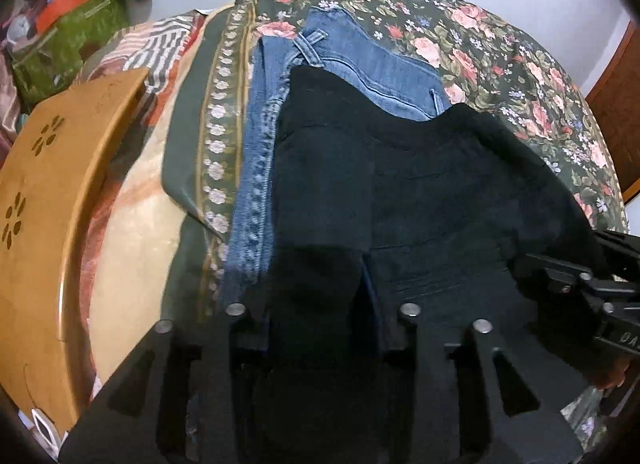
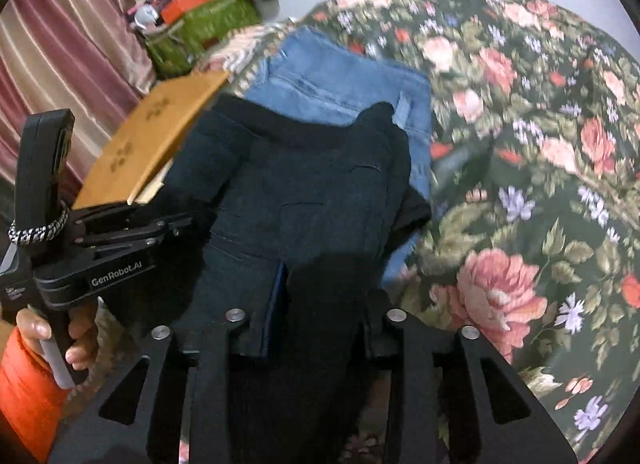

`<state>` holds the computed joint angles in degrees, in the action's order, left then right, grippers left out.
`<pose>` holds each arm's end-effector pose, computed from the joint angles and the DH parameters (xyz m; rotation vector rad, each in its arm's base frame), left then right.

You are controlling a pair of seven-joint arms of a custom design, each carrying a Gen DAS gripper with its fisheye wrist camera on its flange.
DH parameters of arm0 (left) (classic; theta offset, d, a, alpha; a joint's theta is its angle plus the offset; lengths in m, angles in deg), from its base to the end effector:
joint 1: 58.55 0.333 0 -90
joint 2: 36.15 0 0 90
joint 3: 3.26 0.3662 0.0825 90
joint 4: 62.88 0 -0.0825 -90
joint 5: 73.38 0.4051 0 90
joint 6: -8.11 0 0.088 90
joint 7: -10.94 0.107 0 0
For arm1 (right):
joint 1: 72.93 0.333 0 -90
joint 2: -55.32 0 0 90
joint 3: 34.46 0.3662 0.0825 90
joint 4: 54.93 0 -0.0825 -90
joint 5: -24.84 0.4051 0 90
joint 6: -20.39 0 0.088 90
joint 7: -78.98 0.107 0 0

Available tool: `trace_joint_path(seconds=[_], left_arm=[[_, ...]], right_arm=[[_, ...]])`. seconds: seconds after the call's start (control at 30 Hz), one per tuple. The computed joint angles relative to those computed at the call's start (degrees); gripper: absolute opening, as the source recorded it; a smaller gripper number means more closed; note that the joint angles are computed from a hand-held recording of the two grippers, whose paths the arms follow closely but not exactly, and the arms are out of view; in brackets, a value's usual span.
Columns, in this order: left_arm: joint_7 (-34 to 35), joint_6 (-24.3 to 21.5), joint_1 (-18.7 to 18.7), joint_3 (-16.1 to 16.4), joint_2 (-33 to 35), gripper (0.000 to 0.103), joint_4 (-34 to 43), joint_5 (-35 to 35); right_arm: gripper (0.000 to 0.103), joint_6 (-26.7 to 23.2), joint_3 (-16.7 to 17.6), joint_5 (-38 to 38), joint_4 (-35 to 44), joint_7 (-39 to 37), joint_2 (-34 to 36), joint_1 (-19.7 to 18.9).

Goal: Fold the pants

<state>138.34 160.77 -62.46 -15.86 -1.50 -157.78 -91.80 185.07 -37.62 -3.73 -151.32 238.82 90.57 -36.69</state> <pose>0.7416 -0.1796 0.3355 -1.3292 2.5820 -0.7262 0.6208 0.4458 0.3297 -1.6298 1.9487 -0.2991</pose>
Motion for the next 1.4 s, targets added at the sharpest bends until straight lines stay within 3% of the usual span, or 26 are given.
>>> trace_joint_path(seconds=[0.17, 0.23, 0.33, 0.4, 0.5, 0.63, 0.8, 1.07, 1.2, 1.33, 1.4], left_arm=[[-0.68, -0.67, 0.82, 0.52, -2.34, 0.053, -1.45, -0.20], [-0.45, 2.88, 0.62, 0.99, -5.56, 0.052, -5.01, 0.32], [4.14, 7.10, 2.93, -1.34, -11.45, 0.052, -10.70, -2.06], [8.63, 8.09, 5.20, -3.58, -16.07, 0.052, -14.11, -6.22], [20.73, 7.82, 9.75, -7.89, -24.97, 0.052, -19.46, -19.76], [33.68, 4.77, 10.27, -6.58, -36.78, 0.052, -25.02, -35.90], [46.03, -2.81, 6.47, 1.89, -51.98, 0.052, -32.55, -52.53], [50.81, -7.63, 0.52, 13.12, -70.37, 0.052, -44.75, -58.17], [51.95, -6.20, -1.67, 16.19, -78.66, 0.056, -50.69, -58.05], [51.61, -5.43, -3.46, 18.16, -83.91, 0.069, -54.45, -56.80], [51.03, -5.38, -4.12, 18.93, -85.62, 0.080, -55.71, -55.96]], right_arm=[[0.033, -5.53, -2.71, -4.29, -2.05, 4.61, -3.72, 4.28], [0.033, -6.37, -3.28, -7.13, -3.12, 7.62, -5.24, 5.09], [0.033, -6.86, -6.73, -16.87, -7.30, 17.54, -10.74, 9.69], [0.033, -8.52, -8.79, -24.91, -9.15, 24.82, -14.39, 13.01], [0.033, -13.40, -9.31, -35.78, -10.77, 33.69, -19.70, 16.83], [0.033, -24.33, -6.08, -46.14, -12.05, 39.76, -26.25, 20.48], [0.033, -37.27, 0.66, -54.31, -11.89, 42.17, -31.03, 23.19], [0.033, -53.30, 11.94, -60.63, -9.81, 44.74, -29.79, 25.31], [0.035, -58.85, 16.08, -61.11, -8.50, 45.16, -27.63, 24.83], [0.061, -64.51, 19.54, -61.62, -7.41, 46.69, -25.75, 24.35], [0.070, -66.27, 20.20, -61.44, -7.09, 46.65, -25.44, 24.51]])
